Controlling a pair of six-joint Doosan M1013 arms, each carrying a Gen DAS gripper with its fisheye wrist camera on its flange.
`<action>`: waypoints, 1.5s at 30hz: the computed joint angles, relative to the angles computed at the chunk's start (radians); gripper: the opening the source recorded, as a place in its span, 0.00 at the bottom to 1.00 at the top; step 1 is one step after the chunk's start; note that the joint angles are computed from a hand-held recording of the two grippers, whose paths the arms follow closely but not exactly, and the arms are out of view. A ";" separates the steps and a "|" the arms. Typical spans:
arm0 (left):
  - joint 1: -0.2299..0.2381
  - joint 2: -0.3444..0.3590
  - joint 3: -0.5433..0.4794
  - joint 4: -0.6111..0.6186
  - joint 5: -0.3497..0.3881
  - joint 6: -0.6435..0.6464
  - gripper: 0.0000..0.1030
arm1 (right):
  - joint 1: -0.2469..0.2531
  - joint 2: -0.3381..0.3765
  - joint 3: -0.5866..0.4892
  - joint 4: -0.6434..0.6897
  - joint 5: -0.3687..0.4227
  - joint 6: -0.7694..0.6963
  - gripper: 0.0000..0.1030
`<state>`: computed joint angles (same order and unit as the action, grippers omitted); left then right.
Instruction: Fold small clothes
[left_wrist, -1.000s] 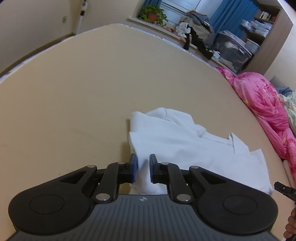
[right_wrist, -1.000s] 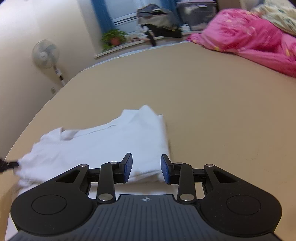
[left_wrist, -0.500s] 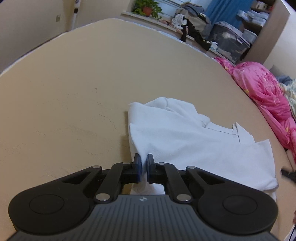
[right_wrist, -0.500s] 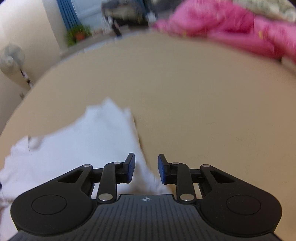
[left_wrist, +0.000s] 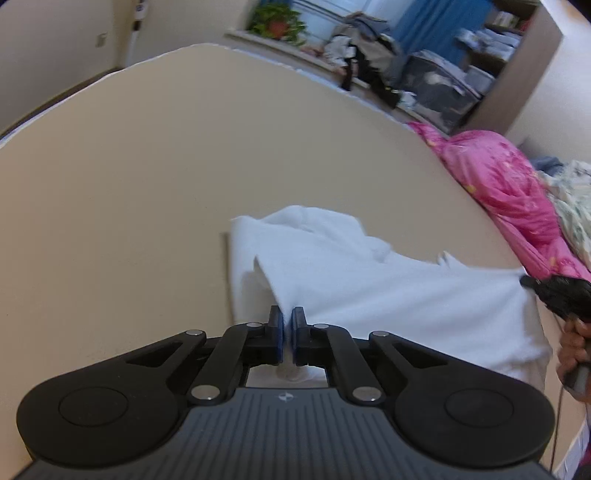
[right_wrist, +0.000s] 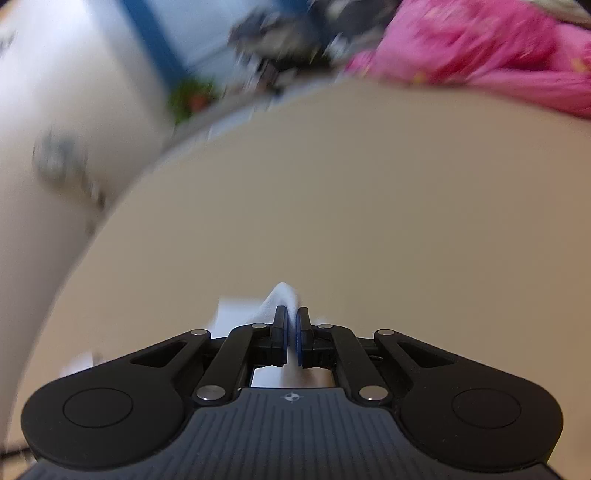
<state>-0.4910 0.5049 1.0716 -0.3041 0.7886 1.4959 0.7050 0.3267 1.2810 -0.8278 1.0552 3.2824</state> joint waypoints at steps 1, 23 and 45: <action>-0.004 0.002 -0.003 0.021 0.004 -0.002 0.04 | 0.003 0.002 -0.003 -0.018 0.022 0.004 0.04; -0.040 0.007 0.008 0.158 0.075 0.012 0.12 | 0.096 -0.034 0.036 0.198 0.190 -0.345 0.39; -0.095 -0.455 0.483 0.298 -0.068 -0.051 0.23 | 0.488 -0.130 0.031 -0.025 0.524 0.040 0.48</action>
<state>-0.5862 0.0497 1.5550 -0.0058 0.7205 1.4453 1.1925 0.1971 1.3120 -0.8527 1.5789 3.3227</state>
